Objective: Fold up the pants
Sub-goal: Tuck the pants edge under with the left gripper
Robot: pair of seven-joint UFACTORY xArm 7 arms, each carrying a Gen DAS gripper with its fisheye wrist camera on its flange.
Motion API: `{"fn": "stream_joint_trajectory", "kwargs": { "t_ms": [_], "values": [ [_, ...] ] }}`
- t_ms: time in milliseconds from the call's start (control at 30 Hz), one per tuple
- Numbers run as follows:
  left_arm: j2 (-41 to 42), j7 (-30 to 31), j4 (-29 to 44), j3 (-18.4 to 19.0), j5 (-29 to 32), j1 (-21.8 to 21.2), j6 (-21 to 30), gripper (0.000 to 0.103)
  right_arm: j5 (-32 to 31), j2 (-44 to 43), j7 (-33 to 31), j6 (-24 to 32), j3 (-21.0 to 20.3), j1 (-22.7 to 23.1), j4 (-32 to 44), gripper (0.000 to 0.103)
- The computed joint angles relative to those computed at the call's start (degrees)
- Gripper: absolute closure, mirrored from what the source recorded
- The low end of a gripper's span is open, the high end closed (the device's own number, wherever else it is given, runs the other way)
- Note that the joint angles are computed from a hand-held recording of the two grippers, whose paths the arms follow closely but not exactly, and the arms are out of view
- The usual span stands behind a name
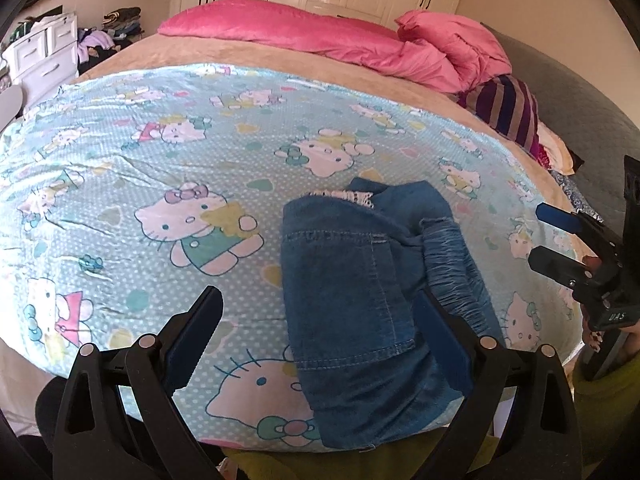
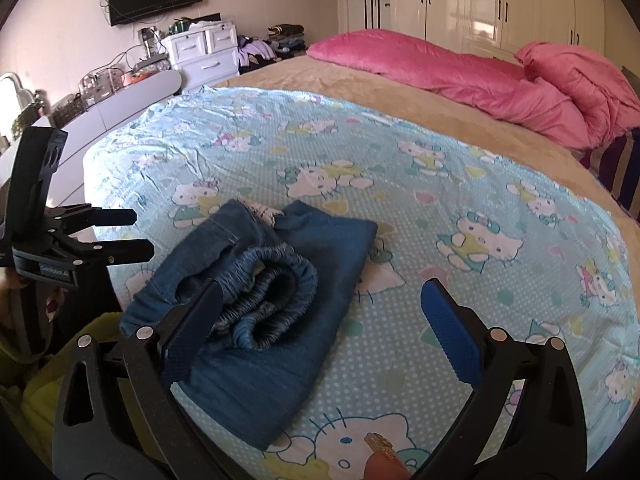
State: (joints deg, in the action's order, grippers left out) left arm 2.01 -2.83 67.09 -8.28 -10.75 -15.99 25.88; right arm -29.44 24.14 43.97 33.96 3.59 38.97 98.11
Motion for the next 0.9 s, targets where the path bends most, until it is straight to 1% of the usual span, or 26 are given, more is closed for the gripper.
{"fn": "stream_joint_trajectory", "kwargs": {
  "t_ms": [467, 567, 700, 733, 800, 833, 900],
  "values": [
    [3.98, -0.58, 2.61, -0.24, 1.09, -0.07, 2.2, 0.008, 4.47, 1.93, 0.04, 0.57, 0.51, -1.5, -0.12, 0.009],
    [5.2, -0.52, 3.51, -0.26, 0.88, 0.05, 2.57, 0.008, 6.83, 3.03, -0.54, 0.29, 0.94, -2.31, 0.61, 0.009],
    [7.03, 1.6, 4.71, -0.81, -2.48, 0.87, 3.4, 0.008, 11.38, 4.78, -2.24, -0.33, 2.07, -3.74, 1.39, 0.01],
    [7.37, 2.14, 4.89, -0.95, -3.35, 1.06, 3.57, 0.008, 12.72, 5.23, -3.11, -0.42, 2.51, -4.16, 1.56, 0.011],
    [8.17, 3.56, 5.31, -1.38, -5.57, 1.48, 3.72, 0.008, 15.47, 6.16, -5.29, -0.97, 3.5, -4.98, 1.79, 0.02],
    [8.55, 3.66, 5.52, -1.42, -5.85, 1.45, 3.77, 0.008, 16.4, 6.45, -5.87, -1.29, 3.59, -5.09, 1.81, 0.021],
    [9.22, 3.8, 5.94, -1.44, -5.68, 1.23, 3.53, 0.008, 18.94, 6.95, -7.49, -2.72, 4.33, -5.9, 1.45, 0.028]
  ]
}}
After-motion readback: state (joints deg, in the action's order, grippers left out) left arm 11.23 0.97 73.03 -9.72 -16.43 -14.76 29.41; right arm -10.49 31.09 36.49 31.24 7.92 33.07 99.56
